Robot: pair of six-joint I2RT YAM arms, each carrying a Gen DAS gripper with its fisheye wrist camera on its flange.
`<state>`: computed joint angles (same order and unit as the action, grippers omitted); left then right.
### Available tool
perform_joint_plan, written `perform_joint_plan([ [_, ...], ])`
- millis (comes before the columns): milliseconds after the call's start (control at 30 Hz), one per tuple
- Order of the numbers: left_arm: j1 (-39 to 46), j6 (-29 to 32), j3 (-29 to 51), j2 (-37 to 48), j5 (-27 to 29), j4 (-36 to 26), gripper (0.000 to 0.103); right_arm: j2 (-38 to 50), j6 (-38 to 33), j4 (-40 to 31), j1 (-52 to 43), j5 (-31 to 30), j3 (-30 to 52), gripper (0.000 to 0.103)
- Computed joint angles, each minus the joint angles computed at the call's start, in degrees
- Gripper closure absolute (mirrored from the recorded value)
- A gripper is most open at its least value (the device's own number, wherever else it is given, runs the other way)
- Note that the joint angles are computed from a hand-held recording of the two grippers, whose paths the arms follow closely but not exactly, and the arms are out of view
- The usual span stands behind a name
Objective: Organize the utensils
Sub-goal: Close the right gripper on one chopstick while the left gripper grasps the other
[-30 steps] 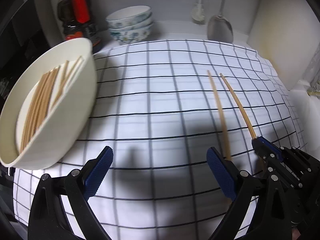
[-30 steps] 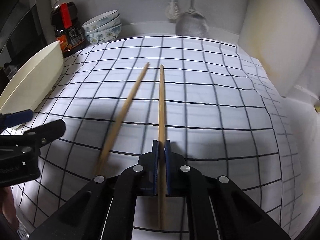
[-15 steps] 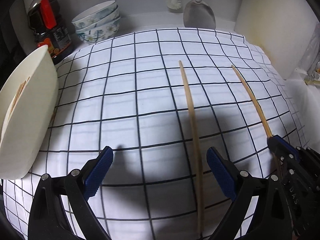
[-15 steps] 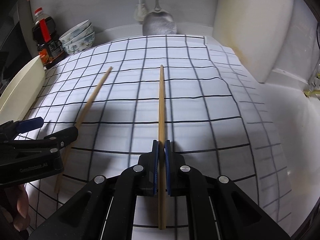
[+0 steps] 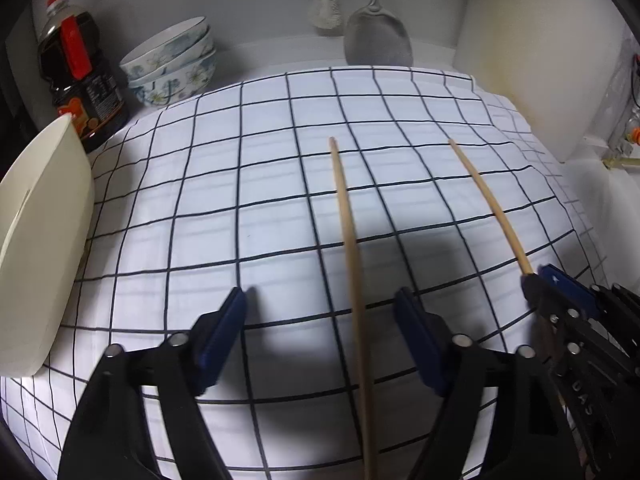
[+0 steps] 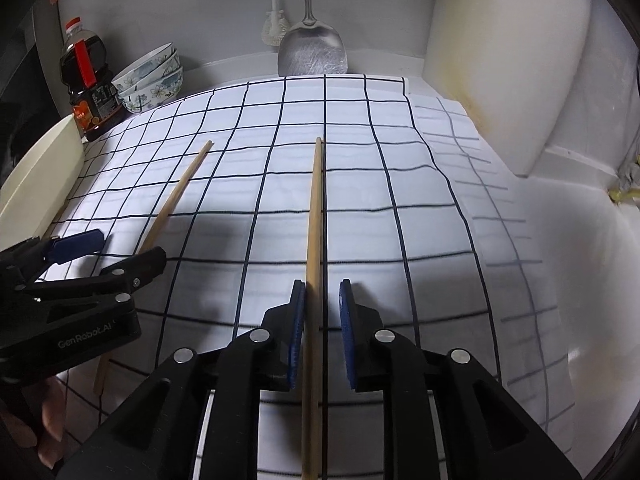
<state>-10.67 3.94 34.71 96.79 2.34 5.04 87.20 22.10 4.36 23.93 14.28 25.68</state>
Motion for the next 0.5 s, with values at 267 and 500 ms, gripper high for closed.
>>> perform_joint_plan([
  [267,-2.96,1.32,-1.22,-2.06,0.15,-0.24,0.096,2.2,-1.76,0.37,2.17,1.86,1.66,0.097],
  [500,1.16,2.58,1.56,-5.81,5.42,-11.44,0.096,-3.59,3.59,-2.69,-0.31,-4.39,0.49,0.097],
])
